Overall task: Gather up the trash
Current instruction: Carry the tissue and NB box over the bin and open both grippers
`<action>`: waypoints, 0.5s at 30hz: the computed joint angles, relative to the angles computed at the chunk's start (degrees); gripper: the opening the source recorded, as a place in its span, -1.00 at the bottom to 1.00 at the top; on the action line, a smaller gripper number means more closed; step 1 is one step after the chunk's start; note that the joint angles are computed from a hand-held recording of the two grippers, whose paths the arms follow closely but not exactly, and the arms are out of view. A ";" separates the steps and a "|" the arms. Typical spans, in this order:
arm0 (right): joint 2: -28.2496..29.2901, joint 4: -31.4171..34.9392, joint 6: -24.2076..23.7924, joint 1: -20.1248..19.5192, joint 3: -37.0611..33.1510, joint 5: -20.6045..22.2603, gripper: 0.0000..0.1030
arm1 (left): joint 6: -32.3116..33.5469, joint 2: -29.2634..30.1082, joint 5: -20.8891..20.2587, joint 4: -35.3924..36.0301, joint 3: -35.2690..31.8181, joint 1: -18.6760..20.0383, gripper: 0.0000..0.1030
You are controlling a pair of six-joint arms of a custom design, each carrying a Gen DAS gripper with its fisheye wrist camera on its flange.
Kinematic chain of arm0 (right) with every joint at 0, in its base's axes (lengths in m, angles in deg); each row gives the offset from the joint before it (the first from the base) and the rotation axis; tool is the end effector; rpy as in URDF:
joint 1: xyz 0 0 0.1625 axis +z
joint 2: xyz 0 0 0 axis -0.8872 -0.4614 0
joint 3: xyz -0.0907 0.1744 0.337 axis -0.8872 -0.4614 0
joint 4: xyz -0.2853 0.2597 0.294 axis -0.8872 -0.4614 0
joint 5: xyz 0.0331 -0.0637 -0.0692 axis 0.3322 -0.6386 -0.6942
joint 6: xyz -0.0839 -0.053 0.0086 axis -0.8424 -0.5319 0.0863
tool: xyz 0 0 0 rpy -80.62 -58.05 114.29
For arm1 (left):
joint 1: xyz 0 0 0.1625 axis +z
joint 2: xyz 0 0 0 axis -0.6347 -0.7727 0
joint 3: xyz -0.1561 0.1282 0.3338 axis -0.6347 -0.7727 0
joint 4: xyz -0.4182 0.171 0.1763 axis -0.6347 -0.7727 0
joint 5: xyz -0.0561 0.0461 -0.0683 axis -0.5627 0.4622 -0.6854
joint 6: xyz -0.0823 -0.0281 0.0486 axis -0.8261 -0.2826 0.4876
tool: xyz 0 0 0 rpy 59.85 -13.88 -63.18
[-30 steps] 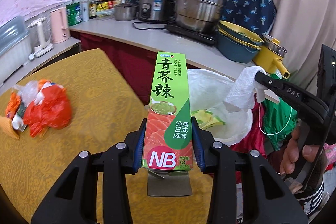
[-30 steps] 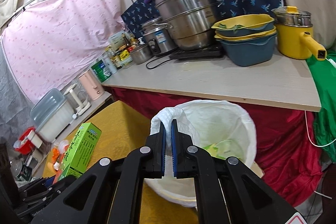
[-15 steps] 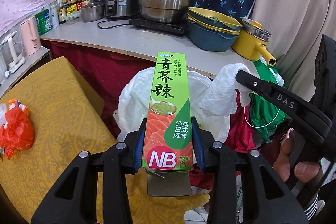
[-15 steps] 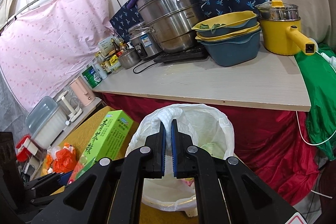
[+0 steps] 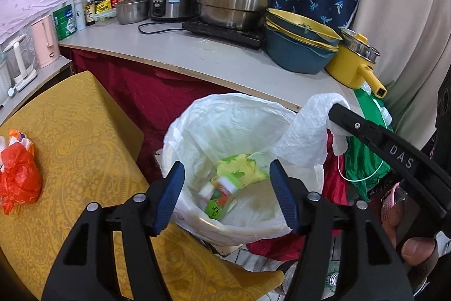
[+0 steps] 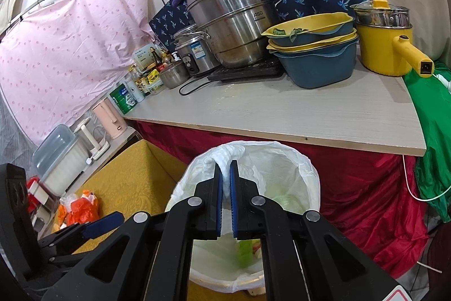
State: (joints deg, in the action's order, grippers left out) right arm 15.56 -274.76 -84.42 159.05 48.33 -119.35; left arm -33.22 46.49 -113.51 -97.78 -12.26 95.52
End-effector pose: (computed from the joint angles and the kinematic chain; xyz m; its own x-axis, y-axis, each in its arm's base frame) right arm 0.1656 -0.7931 0.3139 -0.8519 0.4306 0.2980 -0.1595 0.3285 -0.9309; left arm -0.4001 -0.8919 0.0948 -0.6048 0.6872 -0.4025 0.7923 0.5703 -0.2168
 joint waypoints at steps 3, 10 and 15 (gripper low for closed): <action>0.74 0.35 0.07 0.06 -1.12 0.07 -0.79 | -0.29 0.34 0.78 -0.11 -1.08 0.25 0.25; 2.62 0.20 -1.42 0.79 -3.52 -0.61 -0.42 | -0.78 -0.18 2.16 -1.43 -1.04 0.81 0.34; 4.11 0.19 -2.76 1.49 -5.41 -1.15 -0.13 | -0.32 -1.81 3.41 -3.31 1.43 1.10 0.34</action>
